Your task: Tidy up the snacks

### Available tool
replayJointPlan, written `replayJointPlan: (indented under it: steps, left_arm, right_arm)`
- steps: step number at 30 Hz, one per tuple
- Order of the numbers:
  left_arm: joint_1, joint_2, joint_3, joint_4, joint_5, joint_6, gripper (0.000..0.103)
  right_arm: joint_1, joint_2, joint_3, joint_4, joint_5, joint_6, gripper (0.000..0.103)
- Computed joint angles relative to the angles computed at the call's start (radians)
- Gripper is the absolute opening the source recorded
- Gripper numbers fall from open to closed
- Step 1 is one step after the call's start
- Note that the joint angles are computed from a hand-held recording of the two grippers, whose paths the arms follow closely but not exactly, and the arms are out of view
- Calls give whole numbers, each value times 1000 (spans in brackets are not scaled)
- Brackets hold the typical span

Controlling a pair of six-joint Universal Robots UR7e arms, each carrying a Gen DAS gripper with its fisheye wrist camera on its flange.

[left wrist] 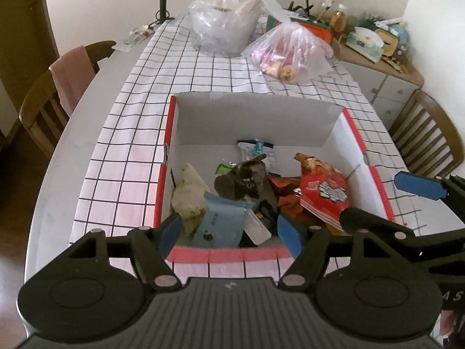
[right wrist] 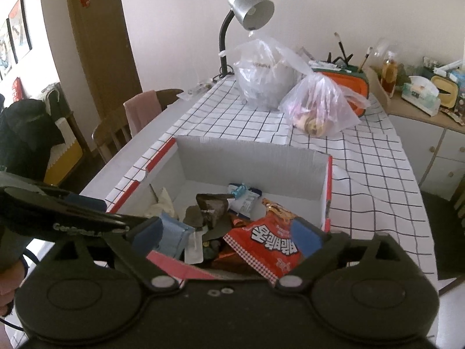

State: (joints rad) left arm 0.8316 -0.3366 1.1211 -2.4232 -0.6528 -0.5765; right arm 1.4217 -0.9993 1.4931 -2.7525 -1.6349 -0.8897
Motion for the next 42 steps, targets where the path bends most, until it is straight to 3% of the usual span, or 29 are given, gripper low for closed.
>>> replayJointPlan:
  steps: [17,21,24,32,42]
  left_arm:
    - [-87,-99,233,-225,-6,34,88]
    - [-105,-118,285,-275,9,30,99]
    - [-118,-131,316,-295,24,14,100]
    - [-150,-157,367,-300,88,-31,100]
    - [-168,-174,363,-178,119,-116,100]
  right_arm:
    - [-44,-159,173,-52,91,103,103]
    - [-52,-187,196,-55,110,109,103]
    - [-51,-205,221,-79,112,101,103]
    - [-45,-233,266,-134,102,88,103]
    - [-32,-236,275,-155,89,110,103]
